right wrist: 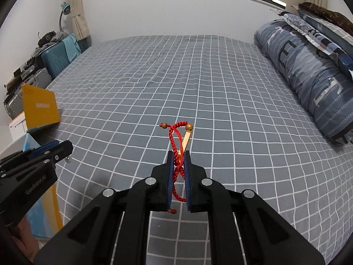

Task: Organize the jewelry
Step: 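Lift the pearls and red cord bracelet and carry them over the box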

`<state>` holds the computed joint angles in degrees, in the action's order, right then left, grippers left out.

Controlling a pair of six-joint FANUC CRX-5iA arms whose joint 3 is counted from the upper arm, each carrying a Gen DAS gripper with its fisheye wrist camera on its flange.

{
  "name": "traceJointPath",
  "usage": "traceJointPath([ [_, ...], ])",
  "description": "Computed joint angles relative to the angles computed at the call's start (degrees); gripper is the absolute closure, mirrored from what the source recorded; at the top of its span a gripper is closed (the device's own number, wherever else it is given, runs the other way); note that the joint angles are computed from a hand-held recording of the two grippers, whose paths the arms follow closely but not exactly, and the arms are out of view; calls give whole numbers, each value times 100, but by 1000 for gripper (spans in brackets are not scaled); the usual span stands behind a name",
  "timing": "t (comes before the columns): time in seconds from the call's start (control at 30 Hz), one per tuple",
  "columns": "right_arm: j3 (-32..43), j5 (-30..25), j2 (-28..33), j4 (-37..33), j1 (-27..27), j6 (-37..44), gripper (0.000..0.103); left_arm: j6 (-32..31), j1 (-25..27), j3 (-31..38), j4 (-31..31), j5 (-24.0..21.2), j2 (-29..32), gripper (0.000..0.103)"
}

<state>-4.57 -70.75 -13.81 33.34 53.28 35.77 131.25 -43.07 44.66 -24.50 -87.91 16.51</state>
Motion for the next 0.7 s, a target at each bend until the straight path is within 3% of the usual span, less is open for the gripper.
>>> traceJointPath([
  [0.33,11,-343,-163,270,660,-328,95,117,-362,-258,-392,-240,-444,80],
  [0.7,233,-418,26,528,1739,-554,95,631,-550,-1147,-882,-603,-1494,80],
])
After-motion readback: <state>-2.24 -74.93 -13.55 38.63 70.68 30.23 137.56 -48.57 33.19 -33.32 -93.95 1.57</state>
